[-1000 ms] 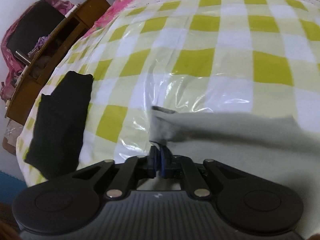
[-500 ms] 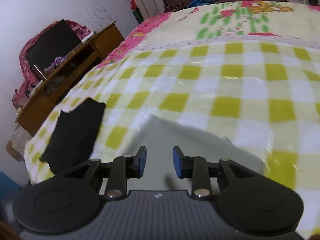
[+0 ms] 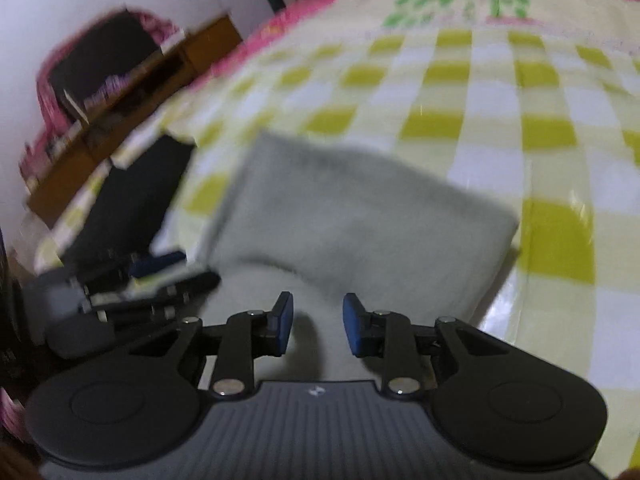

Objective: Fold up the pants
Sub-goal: 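Smooth and square the folded grey-green pants with both open grippers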

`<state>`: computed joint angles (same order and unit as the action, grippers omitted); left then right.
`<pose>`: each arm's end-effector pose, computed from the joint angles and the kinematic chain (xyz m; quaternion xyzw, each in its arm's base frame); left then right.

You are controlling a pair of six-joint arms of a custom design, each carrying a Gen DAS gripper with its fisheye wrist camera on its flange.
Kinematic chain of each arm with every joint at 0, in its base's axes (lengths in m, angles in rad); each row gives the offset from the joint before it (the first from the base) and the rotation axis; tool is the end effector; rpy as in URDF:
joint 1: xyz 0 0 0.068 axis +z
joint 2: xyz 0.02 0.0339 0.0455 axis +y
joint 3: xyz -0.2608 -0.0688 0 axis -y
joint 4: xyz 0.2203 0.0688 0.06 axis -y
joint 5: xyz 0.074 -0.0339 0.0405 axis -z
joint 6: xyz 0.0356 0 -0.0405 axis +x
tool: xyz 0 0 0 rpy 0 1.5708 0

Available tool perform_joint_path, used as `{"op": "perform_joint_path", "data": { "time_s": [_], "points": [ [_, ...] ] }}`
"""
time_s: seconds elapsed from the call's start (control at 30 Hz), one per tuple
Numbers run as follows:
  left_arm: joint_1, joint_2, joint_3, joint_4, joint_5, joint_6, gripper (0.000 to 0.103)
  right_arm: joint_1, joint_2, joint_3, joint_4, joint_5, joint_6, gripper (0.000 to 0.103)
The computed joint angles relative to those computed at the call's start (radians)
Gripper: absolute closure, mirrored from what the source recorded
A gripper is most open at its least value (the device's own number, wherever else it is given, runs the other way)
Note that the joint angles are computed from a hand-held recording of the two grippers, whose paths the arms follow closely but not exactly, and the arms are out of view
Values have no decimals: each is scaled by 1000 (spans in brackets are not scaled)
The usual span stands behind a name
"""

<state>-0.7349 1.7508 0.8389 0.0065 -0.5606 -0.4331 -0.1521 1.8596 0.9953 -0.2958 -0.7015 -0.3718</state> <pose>0.2451 -0.1960 0.1507 0.0472 0.9115 0.0451 0.4060 0.3231 -0.0263 0.1421 -0.1704 0.9062 0.2753 0.2721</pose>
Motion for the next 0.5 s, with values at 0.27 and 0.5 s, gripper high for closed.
{"op": "perform_joint_path", "data": {
  "time_s": [0.27,0.5],
  "points": [
    [57,121,75,-26,-3,11,43,87,-31,8,-34,16,-69,73],
    [15,51,38,-61,-72,-40,43,112,-80,-103,-27,71,-211,62]
  ]
}}
